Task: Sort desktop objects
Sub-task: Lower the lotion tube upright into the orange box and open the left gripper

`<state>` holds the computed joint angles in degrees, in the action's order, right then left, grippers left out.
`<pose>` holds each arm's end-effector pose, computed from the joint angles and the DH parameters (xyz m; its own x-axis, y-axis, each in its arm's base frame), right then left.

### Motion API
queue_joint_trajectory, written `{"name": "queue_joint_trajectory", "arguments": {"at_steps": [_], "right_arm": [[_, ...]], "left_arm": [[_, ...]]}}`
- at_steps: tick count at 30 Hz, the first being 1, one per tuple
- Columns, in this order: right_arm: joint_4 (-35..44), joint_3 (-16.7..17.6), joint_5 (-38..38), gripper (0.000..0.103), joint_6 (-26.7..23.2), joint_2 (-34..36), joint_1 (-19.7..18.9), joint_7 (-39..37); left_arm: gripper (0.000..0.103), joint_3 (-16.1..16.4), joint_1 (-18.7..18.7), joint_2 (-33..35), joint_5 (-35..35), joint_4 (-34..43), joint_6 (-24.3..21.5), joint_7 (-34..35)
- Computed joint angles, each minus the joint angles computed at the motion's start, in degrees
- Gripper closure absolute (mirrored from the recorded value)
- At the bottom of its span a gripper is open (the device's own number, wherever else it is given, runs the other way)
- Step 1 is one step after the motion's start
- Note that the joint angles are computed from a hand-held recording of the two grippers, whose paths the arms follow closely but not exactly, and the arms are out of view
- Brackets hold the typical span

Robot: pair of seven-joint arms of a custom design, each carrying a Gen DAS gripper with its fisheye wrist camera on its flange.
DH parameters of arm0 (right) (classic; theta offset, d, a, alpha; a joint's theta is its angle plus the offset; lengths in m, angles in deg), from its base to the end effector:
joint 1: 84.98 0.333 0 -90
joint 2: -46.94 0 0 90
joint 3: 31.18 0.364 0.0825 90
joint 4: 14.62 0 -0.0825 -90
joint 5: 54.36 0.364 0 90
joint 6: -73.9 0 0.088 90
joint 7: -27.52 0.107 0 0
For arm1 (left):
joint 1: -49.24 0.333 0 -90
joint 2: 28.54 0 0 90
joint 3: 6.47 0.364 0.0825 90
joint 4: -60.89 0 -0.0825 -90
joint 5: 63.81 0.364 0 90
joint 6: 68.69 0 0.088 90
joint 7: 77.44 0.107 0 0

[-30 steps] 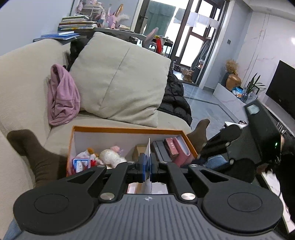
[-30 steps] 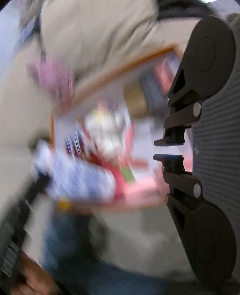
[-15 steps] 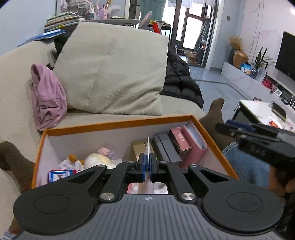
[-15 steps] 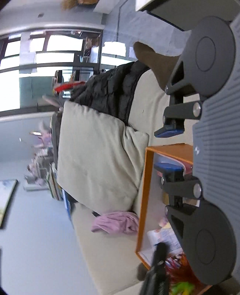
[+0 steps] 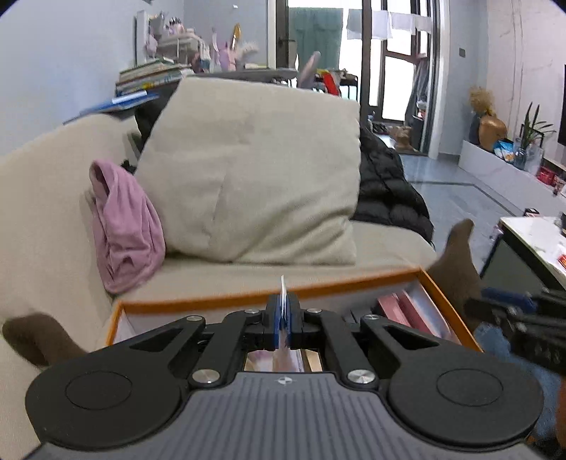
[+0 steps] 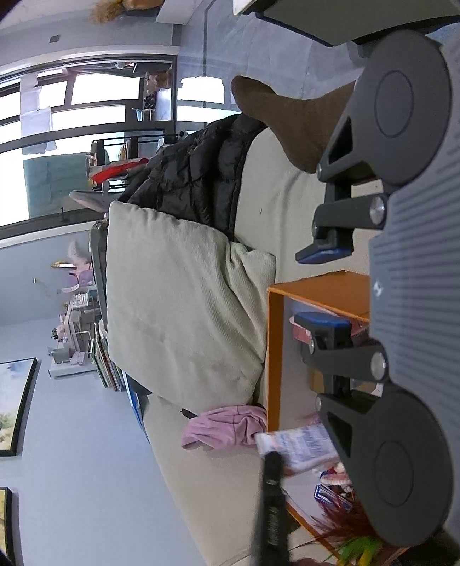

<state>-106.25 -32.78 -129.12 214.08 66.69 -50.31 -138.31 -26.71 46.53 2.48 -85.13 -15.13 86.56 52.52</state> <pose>0.5842 0.3830 0.5412 -0.2570 -0.9514 -0.1698 -0.3822 0.2614 -0.8863 0.7345 -0.2091 0.5815 -0.6360 -0.7716 -0.0154 -0.4403 0.3792 -0.8139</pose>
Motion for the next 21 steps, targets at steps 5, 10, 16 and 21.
{"name": "queue_joint_trajectory", "arguments": {"at_steps": [5,10,16,21], "right_arm": [[-0.24,0.01,-0.09,0.071,0.66,-0.13,-0.16,0.02],[-0.11,0.07,0.05,0.071,1.56,-0.01,-0.32,-1.02],[-0.20,-0.10,0.14,0.071,2.23,-0.04,-0.27,-1.12],[-0.25,-0.17,0.50,0.071,2.38,-0.05,-0.32,-0.86]], "left_arm": [[0.101,-0.71,-1.11,3.35,0.31,2.78,2.90,-0.09],[0.103,-4.00,0.54,3.44,-0.20,0.50,6.70,4.30],[0.102,-1.74,0.47,2.02,1.19,0.51,0.17,2.36],[0.101,3.32,-2.56,3.86,5.32,8.00,-13.62,-4.37]]}}
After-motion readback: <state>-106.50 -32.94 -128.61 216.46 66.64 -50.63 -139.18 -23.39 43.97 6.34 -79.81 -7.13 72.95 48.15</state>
